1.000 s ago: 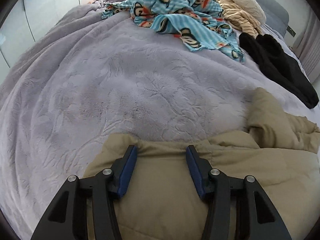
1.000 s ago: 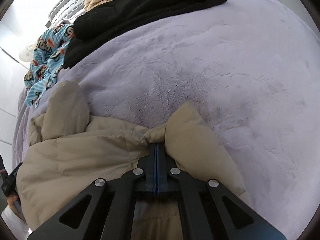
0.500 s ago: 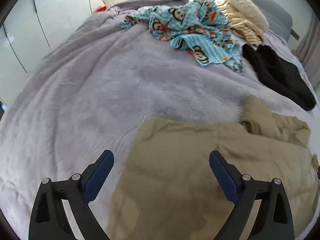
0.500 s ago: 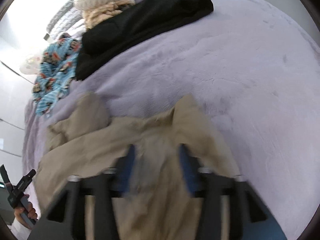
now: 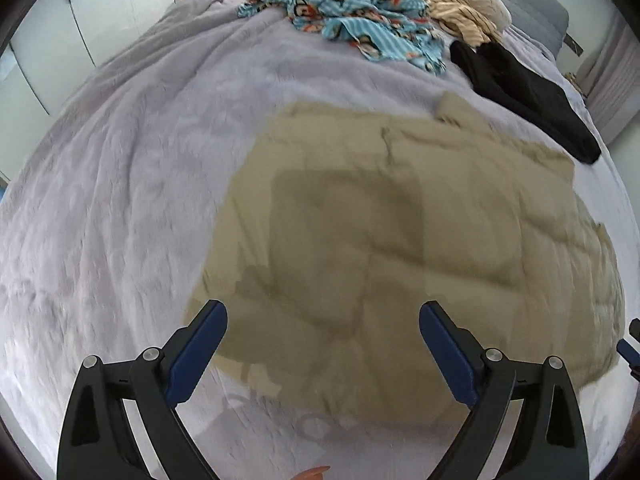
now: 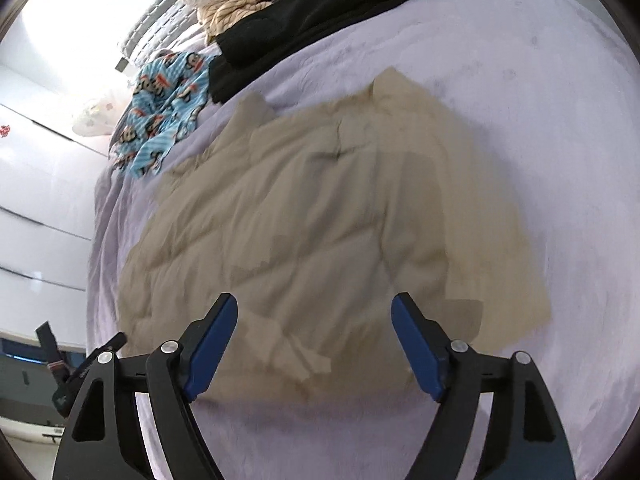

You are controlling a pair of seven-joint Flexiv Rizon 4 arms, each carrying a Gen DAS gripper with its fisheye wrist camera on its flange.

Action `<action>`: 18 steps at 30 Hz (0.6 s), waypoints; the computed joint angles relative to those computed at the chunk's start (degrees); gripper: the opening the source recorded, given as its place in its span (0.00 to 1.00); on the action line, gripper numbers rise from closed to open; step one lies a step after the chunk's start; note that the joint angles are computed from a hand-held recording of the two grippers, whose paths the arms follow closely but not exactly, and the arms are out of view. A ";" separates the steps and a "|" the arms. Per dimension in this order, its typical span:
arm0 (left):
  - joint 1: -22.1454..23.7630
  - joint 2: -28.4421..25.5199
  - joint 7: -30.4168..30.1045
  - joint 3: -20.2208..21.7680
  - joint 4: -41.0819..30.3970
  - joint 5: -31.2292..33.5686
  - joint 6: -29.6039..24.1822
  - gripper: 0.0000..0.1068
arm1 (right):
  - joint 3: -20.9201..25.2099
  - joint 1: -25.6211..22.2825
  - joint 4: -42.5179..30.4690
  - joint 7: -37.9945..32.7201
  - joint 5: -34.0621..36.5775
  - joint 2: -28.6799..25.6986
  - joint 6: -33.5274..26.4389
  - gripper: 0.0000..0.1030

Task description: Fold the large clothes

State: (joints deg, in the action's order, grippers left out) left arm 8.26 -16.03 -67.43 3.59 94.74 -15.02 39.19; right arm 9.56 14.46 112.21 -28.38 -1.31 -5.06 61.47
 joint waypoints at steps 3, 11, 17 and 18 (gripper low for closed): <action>-0.25 1.86 0.19 0.27 2.39 0.21 -0.95 0.91 | 0.83 0.52 1.62 0.83 0.87 1.26 1.38 0.83; 0.01 4.11 1.21 0.70 6.30 -1.25 -1.27 0.91 | 2.06 2.03 5.80 3.78 4.03 2.10 5.84 0.84; 0.13 4.23 1.23 0.85 7.93 -1.44 -1.09 0.91 | 2.45 2.72 9.10 7.43 6.37 0.53 11.85 0.85; 0.27 4.39 1.40 0.85 8.28 -1.93 -1.19 0.91 | 2.43 2.75 9.45 8.12 6.68 0.37 12.67 0.85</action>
